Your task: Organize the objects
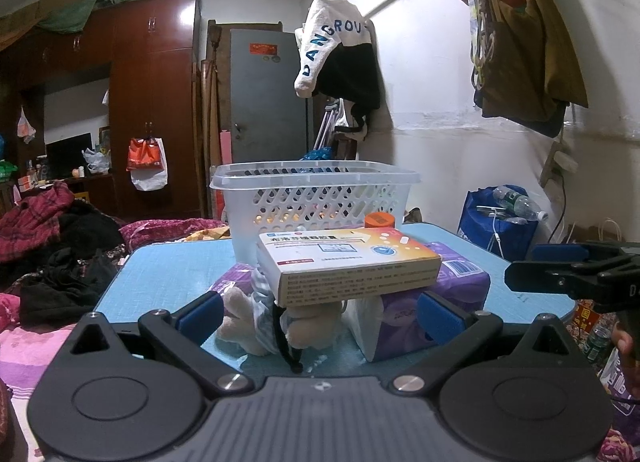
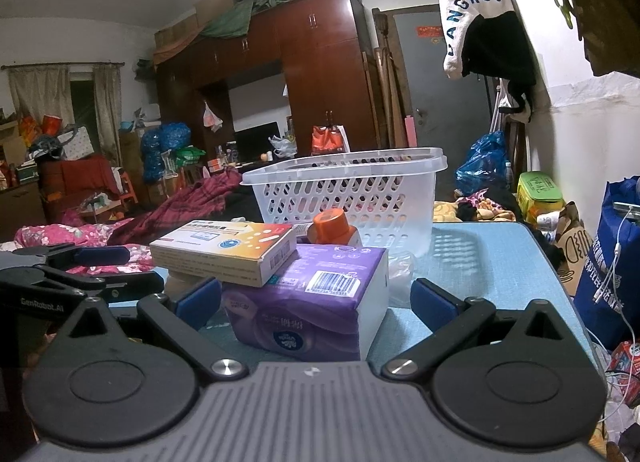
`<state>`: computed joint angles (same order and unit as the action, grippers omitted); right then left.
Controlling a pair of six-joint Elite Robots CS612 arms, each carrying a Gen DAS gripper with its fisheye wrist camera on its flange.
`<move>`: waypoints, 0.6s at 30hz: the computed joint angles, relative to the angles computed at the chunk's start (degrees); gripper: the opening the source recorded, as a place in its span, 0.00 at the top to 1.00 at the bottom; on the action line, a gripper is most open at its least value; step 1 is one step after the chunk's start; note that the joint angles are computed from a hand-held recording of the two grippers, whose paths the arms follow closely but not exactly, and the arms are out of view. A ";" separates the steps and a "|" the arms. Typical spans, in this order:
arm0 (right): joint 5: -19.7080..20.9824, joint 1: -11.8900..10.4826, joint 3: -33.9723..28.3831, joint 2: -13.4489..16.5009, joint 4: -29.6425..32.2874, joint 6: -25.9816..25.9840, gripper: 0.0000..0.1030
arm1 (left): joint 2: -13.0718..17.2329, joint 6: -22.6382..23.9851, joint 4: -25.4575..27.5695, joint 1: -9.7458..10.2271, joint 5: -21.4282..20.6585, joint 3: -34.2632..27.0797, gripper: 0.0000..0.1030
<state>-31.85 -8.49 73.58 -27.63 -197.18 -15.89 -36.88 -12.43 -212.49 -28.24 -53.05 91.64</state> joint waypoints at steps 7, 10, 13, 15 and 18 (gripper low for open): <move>0.02 0.00 0.02 -0.01 0.05 -0.02 0.00 | 0.04 0.08 0.01 -0.01 -0.11 -0.06 0.00; -0.02 0.00 0.00 0.02 -0.10 0.07 0.00 | 0.08 0.15 -0.05 -0.02 -0.19 -0.10 0.00; 0.02 0.00 0.01 0.01 -0.06 0.06 0.00 | 0.16 0.43 -0.07 -0.06 -0.23 -0.20 0.00; -0.05 0.02 0.03 0.01 -0.10 0.05 0.00 | 0.21 0.59 0.00 -0.08 -0.37 -0.23 0.00; 0.02 0.00 0.02 -0.01 0.00 -0.01 0.00 | 0.20 0.59 0.11 0.01 -0.73 -0.23 0.00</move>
<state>-31.82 -8.49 73.60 -27.64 -197.18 -15.89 -36.68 -11.84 -212.38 -28.23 -53.78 91.41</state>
